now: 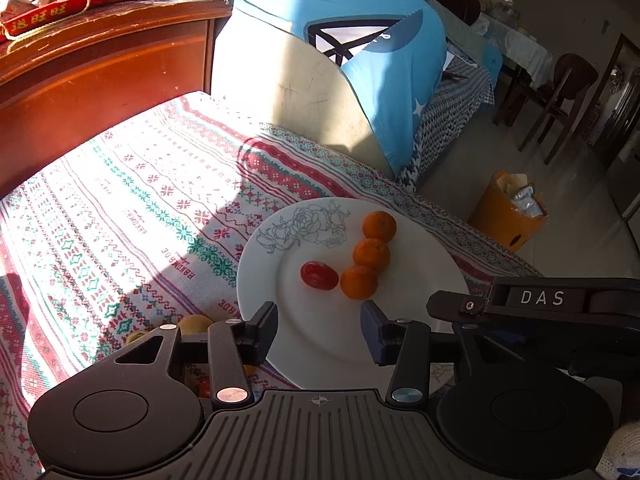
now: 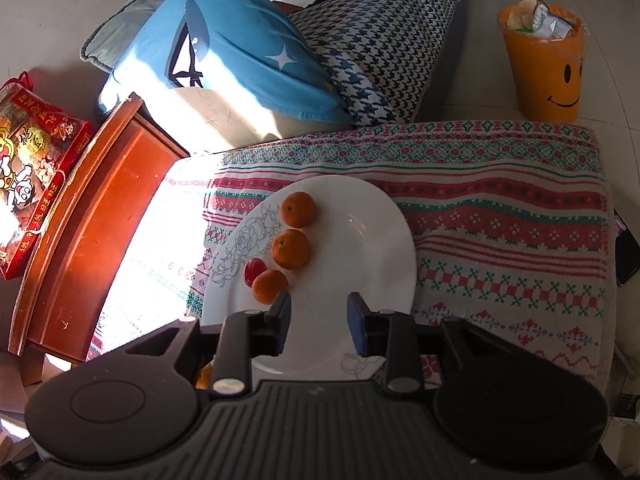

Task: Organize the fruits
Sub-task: 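Move both open grippers back over the remaining fruit pile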

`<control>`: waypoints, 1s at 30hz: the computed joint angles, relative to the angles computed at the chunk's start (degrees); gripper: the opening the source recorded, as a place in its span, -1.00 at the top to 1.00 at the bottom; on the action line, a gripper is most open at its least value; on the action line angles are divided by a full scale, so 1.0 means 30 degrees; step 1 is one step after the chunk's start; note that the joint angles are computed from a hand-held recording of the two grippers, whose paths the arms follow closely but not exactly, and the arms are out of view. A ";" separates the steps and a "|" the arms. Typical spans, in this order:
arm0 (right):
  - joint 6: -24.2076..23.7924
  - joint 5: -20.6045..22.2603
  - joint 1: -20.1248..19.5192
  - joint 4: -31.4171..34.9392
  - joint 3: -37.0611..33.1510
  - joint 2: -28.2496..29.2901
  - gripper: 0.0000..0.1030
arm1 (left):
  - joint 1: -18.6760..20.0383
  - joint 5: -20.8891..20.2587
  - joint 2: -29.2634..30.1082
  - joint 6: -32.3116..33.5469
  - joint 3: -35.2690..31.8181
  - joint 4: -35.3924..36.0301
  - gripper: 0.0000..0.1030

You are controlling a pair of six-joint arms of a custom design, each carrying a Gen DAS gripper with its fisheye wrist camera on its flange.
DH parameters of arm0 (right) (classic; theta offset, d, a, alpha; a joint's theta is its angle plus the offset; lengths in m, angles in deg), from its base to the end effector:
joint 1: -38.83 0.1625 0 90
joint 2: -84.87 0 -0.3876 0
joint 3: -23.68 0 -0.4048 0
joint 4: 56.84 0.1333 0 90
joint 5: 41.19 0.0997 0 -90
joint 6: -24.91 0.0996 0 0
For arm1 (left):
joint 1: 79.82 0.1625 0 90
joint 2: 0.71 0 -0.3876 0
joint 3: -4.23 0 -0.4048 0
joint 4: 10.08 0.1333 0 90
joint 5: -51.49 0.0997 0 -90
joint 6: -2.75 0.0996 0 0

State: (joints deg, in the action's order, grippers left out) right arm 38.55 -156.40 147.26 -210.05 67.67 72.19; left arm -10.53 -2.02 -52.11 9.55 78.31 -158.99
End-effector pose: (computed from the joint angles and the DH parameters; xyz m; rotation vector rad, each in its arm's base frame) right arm 0.3569 -0.7836 0.0134 -0.0602 -2.7350 0.9185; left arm -0.0827 -0.7631 0.3037 0.3253 2.4381 -0.8918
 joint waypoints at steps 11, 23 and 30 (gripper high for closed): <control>-0.1217 0.0049 0.0355 -0.0909 0.0873 -0.0245 0.35 | 0.0075 -0.0205 -0.1536 -0.0320 0.1264 0.0013 0.04; -0.3540 0.1002 0.0983 -0.1412 0.1445 -0.0019 0.35 | 0.0417 0.0047 -0.3771 -0.0393 0.3122 -0.0798 0.03; -0.4245 0.1468 0.1211 -0.1293 0.1823 0.0161 0.35 | 0.0746 0.0572 -0.4596 -0.0306 0.3993 -0.1140 0.03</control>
